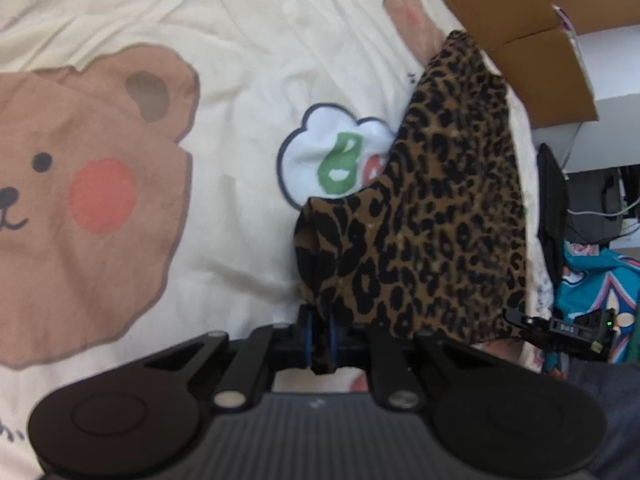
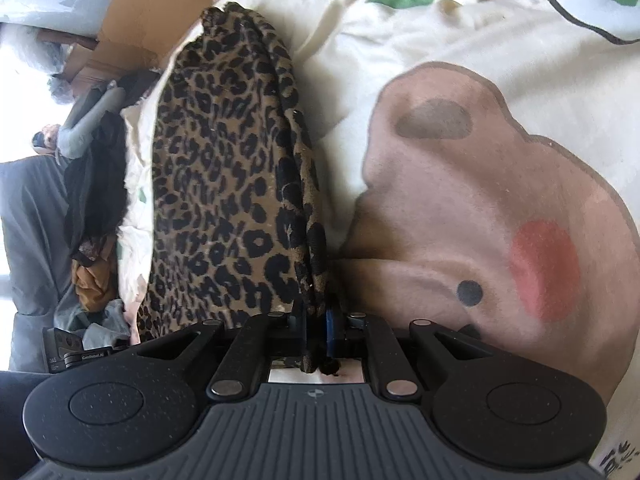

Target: Fold clothes

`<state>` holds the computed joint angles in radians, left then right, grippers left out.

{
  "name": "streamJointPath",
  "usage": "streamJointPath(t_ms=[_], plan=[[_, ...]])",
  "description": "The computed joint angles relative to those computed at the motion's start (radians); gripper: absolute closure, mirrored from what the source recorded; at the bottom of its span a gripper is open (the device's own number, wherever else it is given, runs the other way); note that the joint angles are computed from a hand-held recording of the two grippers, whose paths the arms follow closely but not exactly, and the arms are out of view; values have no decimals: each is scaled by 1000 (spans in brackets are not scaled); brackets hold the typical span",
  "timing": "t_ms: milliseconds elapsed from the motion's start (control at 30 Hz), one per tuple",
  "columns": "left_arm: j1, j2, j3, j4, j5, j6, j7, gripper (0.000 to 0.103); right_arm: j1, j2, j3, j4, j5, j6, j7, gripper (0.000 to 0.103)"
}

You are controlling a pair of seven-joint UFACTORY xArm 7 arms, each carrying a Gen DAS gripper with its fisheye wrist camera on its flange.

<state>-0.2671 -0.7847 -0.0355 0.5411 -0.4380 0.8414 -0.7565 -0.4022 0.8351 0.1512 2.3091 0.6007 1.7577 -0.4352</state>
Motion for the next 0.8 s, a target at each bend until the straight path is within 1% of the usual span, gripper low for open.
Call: streamJointPath(t_ms=[200,333,467,567,800], plan=[[24,-27,2,77,37,82,-20,95,-14,-56,5,-46,35,8,-10,97],[45,-27,0,136,63,143,-35,95,-16,-70,9,-18,58,23,-10,97],[65,5,-15,214,94,204,-55,95,-23,-81,16,0,74,53,-25,97],[61,10,-14,252,102,247,-42,95,-35,-76,19,31,89,85,-29,97],[73,-44,-28,239,91,278,-78,95,-56,-91,17,64,79,153,-62,97]])
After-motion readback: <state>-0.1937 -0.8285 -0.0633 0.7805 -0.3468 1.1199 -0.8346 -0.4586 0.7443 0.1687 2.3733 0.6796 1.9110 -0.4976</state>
